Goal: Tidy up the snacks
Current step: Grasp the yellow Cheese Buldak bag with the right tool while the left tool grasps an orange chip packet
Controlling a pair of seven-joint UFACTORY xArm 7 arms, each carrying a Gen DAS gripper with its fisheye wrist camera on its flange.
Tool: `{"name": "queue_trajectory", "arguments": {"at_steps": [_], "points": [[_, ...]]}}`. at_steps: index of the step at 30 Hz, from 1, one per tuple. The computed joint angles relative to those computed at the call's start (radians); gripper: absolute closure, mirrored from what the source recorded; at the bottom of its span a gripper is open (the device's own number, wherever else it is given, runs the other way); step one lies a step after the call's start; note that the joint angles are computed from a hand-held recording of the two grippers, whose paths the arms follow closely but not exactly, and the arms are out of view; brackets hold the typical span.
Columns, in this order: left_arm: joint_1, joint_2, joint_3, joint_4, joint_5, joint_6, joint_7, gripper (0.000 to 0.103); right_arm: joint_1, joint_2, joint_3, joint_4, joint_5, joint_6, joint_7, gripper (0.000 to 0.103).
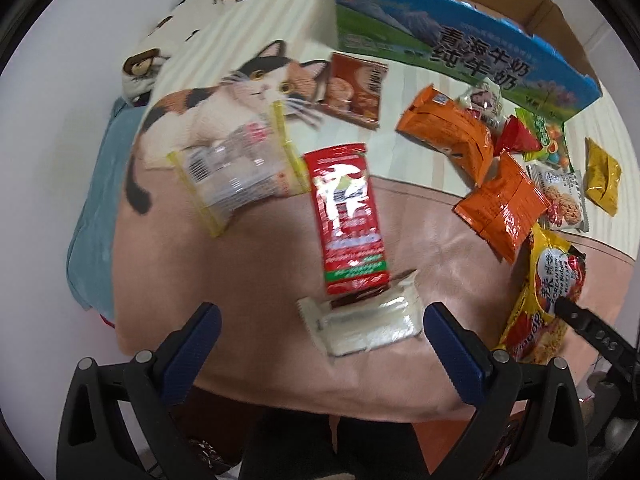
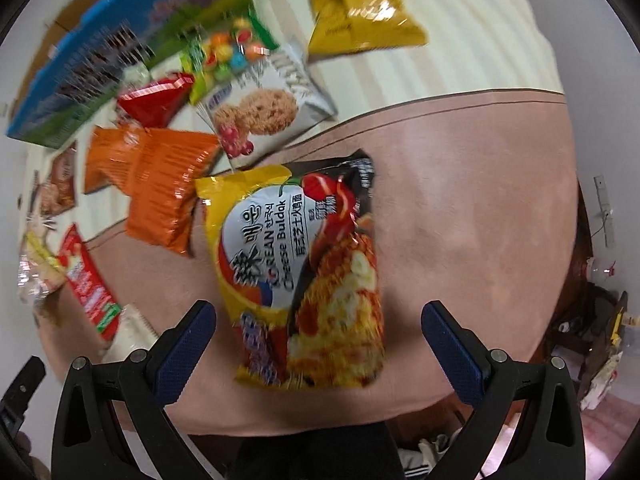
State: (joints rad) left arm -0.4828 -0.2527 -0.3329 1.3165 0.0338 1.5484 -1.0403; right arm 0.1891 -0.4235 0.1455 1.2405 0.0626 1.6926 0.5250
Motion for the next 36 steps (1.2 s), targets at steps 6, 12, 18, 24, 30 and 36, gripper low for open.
{"name": "queue_trajectory", "arguments": {"at_steps": [6,12,18,24,30,36], "points": [[-0.03,0.137,-0.003,0.085,0.043,-0.03,0.076,0.0,0.019,0.046,0.014,-0.071,-0.025,-0.029,-0.029,0.0],[-0.096,0.308,0.011,0.237,0.114,-0.046,0.214,0.0,0.014,-0.023,-0.024,-0.17,0.01,-0.09,-0.07,0.017],[-0.152,0.501,0.057,0.42,0.093,-0.063,0.314,0.0,-0.049,-0.114,-0.071,-0.207,-0.016,-0.062,-0.092,0.02],[-0.235,0.72,0.111,0.681,0.119,0.02,0.418,0.004,-0.107,-0.117,-0.133,-0.234,0.035,-0.047,-0.152,0.015],[-0.255,0.713,0.153,0.662,0.09,-0.023,0.388,0.04,-0.135,-0.101,-0.135,-0.253,0.063,-0.076,-0.19,0.008],[-0.226,0.52,0.113,0.413,0.023,-0.081,0.261,0.048,-0.118,-0.092,-0.1,-0.258,0.085,-0.078,-0.157,0.007]]}}
